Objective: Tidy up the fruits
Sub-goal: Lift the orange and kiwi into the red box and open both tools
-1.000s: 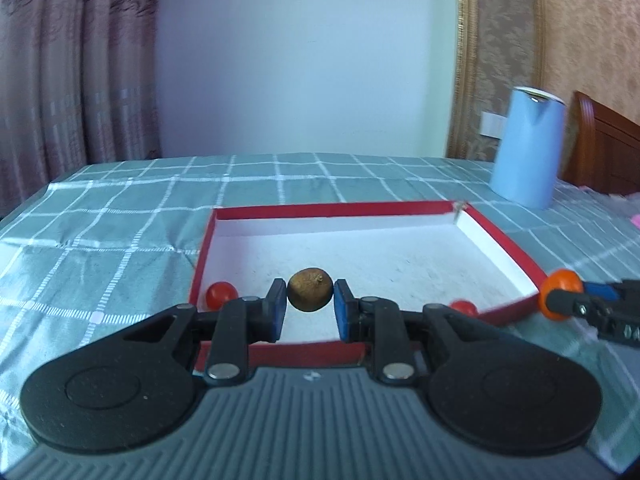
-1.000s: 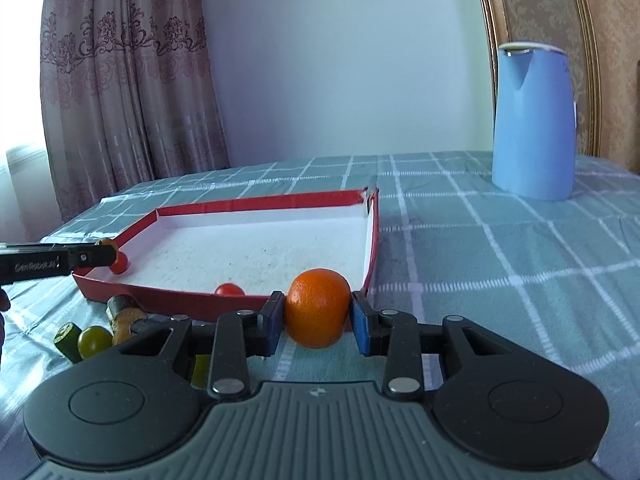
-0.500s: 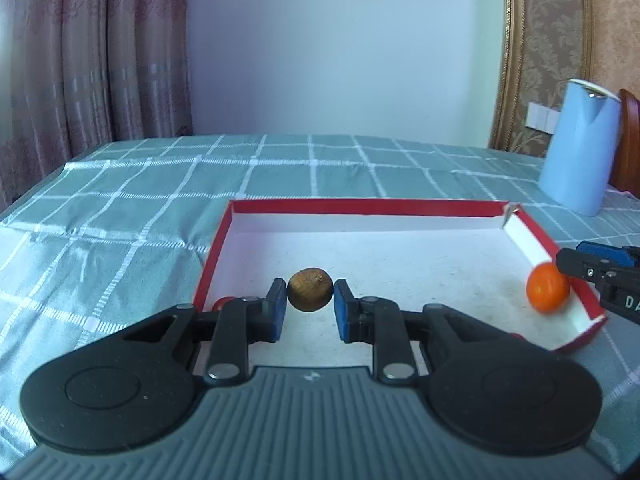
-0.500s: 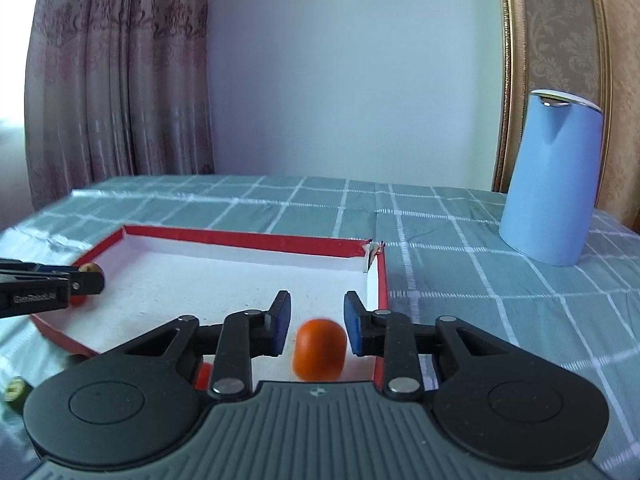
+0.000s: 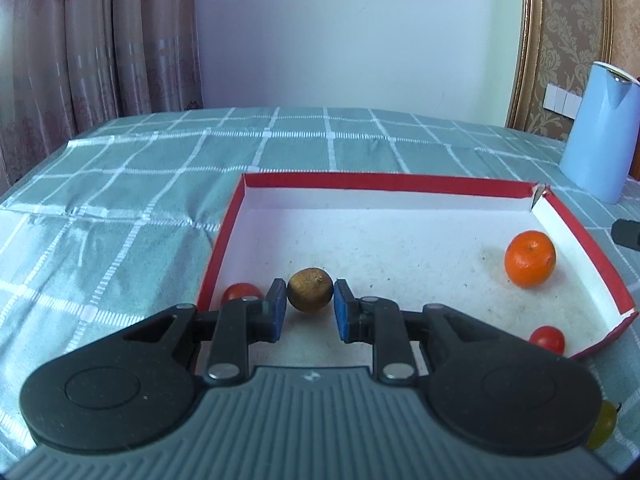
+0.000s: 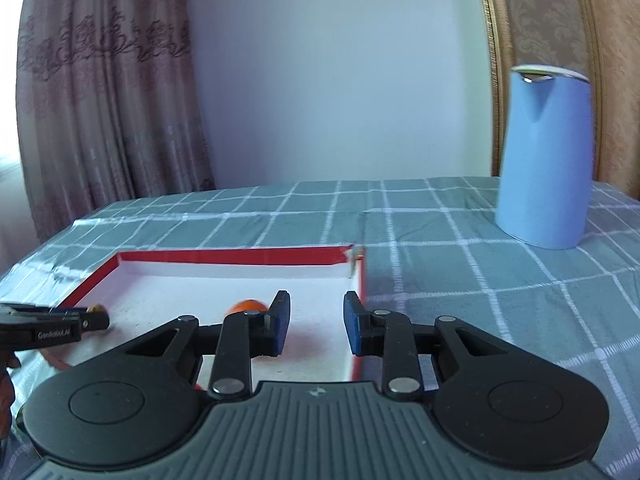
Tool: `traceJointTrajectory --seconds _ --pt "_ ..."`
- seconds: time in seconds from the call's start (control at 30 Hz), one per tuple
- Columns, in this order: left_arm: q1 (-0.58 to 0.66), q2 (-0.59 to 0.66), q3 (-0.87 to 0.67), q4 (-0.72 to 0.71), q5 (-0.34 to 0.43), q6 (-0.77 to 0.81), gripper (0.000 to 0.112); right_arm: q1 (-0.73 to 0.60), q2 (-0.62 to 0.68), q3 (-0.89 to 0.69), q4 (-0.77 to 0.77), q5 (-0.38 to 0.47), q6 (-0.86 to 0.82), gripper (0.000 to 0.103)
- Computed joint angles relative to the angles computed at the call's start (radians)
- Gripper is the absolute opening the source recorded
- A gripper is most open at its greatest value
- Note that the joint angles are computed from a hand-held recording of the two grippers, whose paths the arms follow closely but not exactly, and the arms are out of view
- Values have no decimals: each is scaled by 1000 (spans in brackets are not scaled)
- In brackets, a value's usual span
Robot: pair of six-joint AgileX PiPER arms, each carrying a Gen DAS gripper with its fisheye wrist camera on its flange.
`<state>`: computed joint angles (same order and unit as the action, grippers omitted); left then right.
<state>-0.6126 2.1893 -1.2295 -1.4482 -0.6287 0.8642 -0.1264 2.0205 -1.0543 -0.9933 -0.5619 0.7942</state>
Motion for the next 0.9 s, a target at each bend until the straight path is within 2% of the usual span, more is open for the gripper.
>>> traceJointTrajectory --seconds 0.1,0.27,0.4,0.53,0.6,0.67,0.77,0.83,0.9 --pt "-1 6 -6 -12 -7 13 23 2 17 -21 -34 20 51 28" --pt "-6 11 -6 -6 -25 6 24 16 16 -3 -14 13 20 29" --pt "-9 14 -10 -20 -30 23 30 31 16 13 18 19 -28 29" --pt "-10 7 1 8 -19 7 44 43 14 25 36 24 -52 30" --pt "-14 9 -1 7 -24 17 46 46 14 33 59 22 -74 42" --pt "-11 6 1 10 -9 15 49 47 9 54 126 0 -130 77" --pt "-12 2 7 20 -4 5 53 42 -2 86 209 -47 -210 80" --pt "-8 -4 13 33 16 -5 61 46 -1 84 208 -39 -208 80" --pt "-12 -4 18 50 9 -15 63 51 6 73 192 -18 -197 80"
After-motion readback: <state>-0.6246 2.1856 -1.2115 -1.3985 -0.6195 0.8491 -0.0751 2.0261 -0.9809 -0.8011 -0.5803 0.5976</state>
